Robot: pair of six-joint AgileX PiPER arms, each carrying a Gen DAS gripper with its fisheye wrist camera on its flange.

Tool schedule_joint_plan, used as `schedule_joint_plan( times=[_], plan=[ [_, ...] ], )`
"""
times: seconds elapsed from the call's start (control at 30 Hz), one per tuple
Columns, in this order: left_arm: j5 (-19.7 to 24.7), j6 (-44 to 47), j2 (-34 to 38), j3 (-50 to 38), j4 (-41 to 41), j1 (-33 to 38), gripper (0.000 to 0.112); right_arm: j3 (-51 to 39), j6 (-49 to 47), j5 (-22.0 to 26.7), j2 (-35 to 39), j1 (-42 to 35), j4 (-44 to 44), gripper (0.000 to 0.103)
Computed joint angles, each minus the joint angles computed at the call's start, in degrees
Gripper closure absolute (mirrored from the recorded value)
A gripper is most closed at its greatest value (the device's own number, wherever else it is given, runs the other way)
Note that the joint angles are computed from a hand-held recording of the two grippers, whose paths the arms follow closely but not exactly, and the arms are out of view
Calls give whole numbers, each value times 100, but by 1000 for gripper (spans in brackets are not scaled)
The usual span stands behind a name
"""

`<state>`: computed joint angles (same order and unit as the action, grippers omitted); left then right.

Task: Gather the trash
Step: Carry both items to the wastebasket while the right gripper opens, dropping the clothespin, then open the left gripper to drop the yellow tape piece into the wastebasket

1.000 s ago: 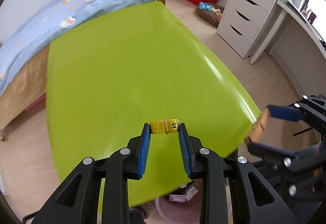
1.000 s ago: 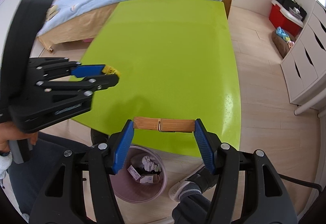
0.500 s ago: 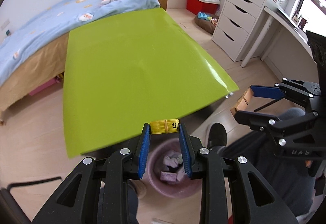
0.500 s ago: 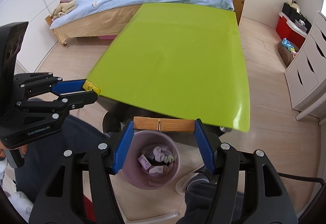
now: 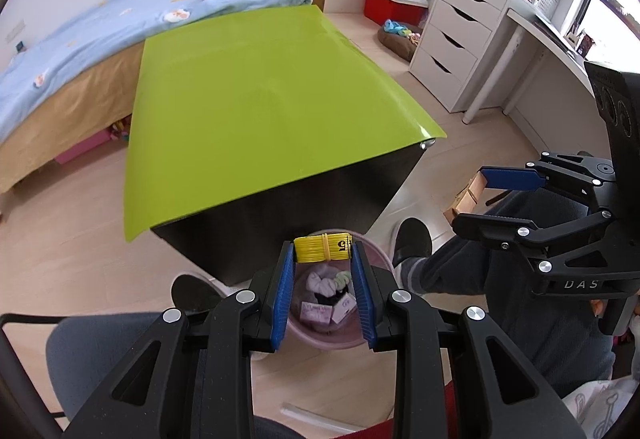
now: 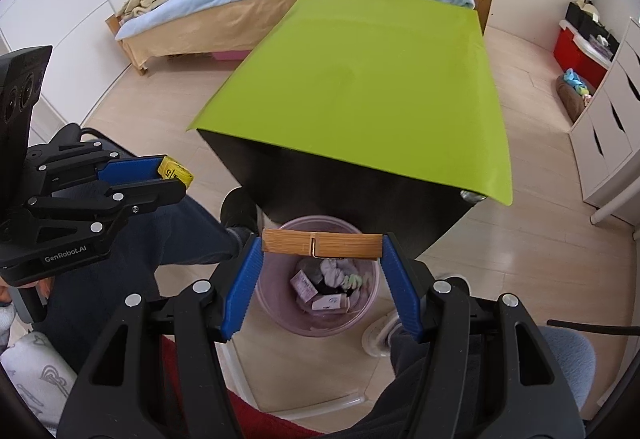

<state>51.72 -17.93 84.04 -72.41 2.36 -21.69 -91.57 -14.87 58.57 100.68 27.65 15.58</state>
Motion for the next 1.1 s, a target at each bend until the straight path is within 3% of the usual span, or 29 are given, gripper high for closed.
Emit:
schedule_joint_plan(
  times=[0.13, 0.23, 0.93, 1.0, 1.07, 1.1],
  plan=[
    [-45, -14, -126, 168, -31, 28, 84, 19, -28, -12, 15, 54, 53, 41],
    [-53, -48, -149, 171, -10, 26, 84, -22, 45, -53, 67, 42, 51, 14],
    [-94, 426, 89, 14, -481, -108, 83, 49, 369, -41, -80, -225, -165, 8],
    [-132, 475, 112, -7, -546, -113, 80, 58, 370, -44, -107, -280, -130, 8],
    [-188, 526, 123, 3, -644, -92, 51, 37, 388, -45, -98, -309, -120, 8],
    [-242, 552, 108, 36, -678, -66, 46, 34, 390, -50, -96, -329, -109, 8]
  ],
)
